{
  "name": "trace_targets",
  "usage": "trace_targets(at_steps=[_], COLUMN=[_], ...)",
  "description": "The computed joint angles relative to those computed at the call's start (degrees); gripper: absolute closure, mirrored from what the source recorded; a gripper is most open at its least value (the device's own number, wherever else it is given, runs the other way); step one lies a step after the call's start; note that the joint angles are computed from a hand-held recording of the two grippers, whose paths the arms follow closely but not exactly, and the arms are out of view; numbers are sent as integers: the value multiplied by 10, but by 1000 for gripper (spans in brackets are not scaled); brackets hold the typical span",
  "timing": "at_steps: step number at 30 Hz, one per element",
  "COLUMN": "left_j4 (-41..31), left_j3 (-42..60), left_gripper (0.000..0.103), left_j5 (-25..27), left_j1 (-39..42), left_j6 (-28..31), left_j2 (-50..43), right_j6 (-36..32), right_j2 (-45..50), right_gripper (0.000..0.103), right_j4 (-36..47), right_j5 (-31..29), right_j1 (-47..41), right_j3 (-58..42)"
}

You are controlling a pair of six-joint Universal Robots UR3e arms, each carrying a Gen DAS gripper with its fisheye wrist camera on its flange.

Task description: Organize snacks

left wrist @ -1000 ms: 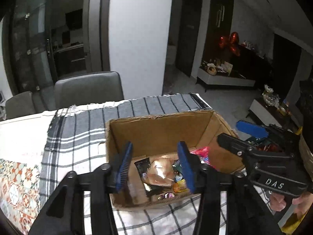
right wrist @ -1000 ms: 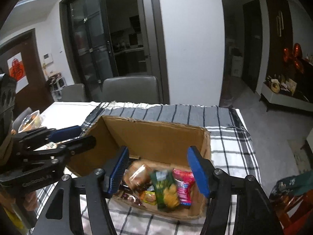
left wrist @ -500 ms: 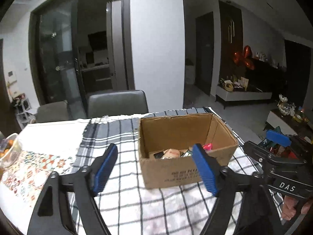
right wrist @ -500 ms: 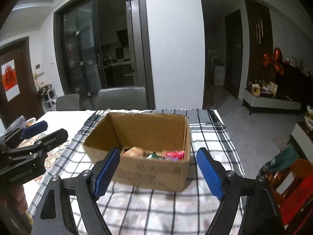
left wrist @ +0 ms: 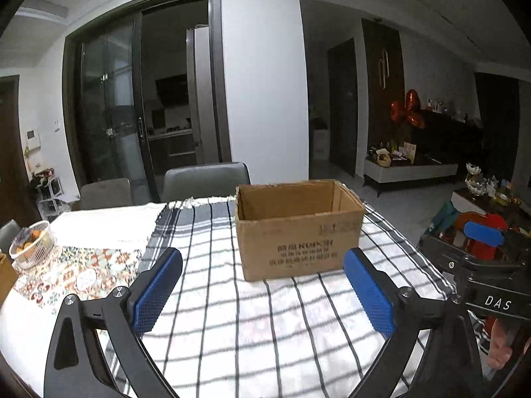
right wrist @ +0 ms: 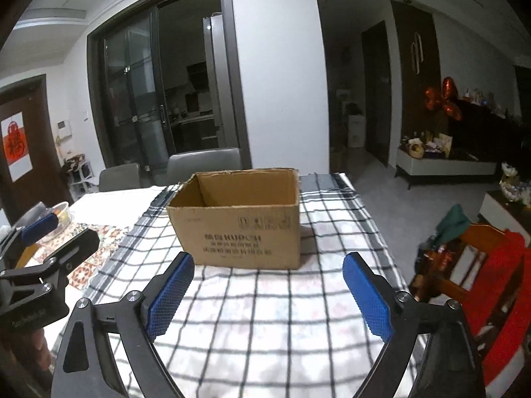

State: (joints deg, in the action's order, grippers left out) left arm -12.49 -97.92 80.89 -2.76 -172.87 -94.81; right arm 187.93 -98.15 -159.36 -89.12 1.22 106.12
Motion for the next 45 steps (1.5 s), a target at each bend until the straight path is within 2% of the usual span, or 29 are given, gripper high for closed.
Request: trace_targets(at_steps=[9,18,25,45], left_j4=[-22,-16,-7,2], left_j3=[-92,-139,-160,-184], left_gripper=[4,3,0,0], left_j5=[-31,-46,-48,-34], left_j1=[16,31,34,25], left_j6=[-2,-10,-7,-7], left_j2=[87,143,163,183], right_j6=[-3,-2,4,6], right_j2=[-87,-122,-140,-166], right_gripper=[11,11,11,11], right_j4=[-9,-20,-31,-40], right_j5=[-38,-44,-54,-43], right_j1=[27,34,46,43], right_j3=[91,119,137,163])
